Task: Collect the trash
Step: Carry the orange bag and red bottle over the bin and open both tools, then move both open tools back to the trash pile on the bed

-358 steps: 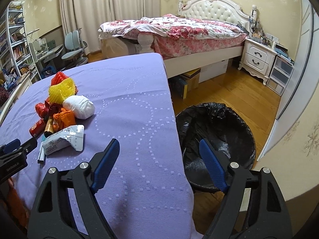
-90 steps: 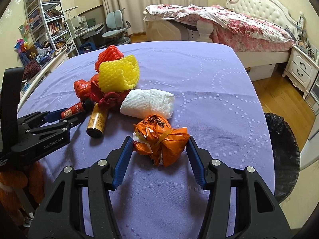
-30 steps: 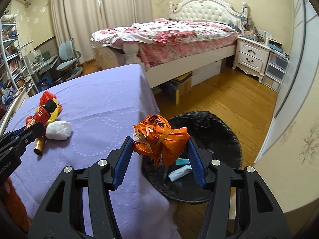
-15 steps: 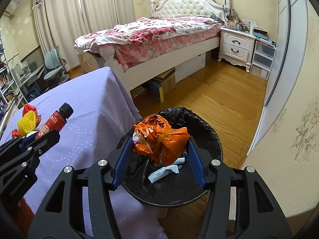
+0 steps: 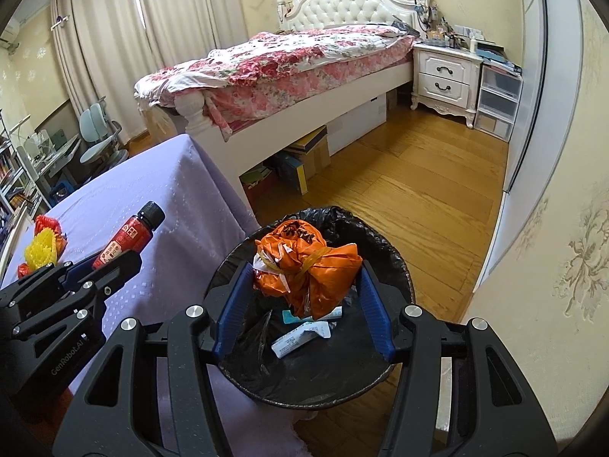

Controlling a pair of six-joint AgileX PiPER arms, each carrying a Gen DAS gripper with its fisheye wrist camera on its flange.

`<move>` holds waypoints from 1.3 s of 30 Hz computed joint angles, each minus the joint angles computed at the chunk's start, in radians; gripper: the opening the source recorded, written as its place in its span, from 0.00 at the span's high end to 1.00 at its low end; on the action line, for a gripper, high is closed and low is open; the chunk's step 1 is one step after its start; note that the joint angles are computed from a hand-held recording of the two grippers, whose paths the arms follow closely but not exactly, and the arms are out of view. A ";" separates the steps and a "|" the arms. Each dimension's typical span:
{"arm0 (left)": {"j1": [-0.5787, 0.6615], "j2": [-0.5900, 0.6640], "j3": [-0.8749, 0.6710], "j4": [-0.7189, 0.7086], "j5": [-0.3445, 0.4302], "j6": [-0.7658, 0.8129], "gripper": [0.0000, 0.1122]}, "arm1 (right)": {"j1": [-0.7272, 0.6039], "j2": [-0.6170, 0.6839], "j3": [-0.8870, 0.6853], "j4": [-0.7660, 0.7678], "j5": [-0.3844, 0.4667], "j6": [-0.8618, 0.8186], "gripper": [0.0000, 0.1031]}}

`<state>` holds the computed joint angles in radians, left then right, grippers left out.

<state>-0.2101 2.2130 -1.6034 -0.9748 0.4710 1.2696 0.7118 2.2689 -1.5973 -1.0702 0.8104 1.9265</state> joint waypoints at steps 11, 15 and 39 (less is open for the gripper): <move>-0.017 -0.015 0.045 -0.053 -0.055 0.050 0.39 | -0.019 -0.032 0.070 -0.036 -0.015 0.096 0.35; -0.013 -0.027 0.061 -0.060 -0.071 0.058 0.35 | -0.014 -0.032 0.070 -0.032 -0.008 0.102 0.35; 0.184 -0.114 0.169 -0.052 -0.123 0.043 0.34 | 0.071 0.142 -0.304 0.128 0.022 -0.198 0.35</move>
<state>-0.0258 2.0991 -1.4339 -1.0272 0.3480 1.3121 0.7832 2.4112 -1.9017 -0.9419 0.8322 1.7282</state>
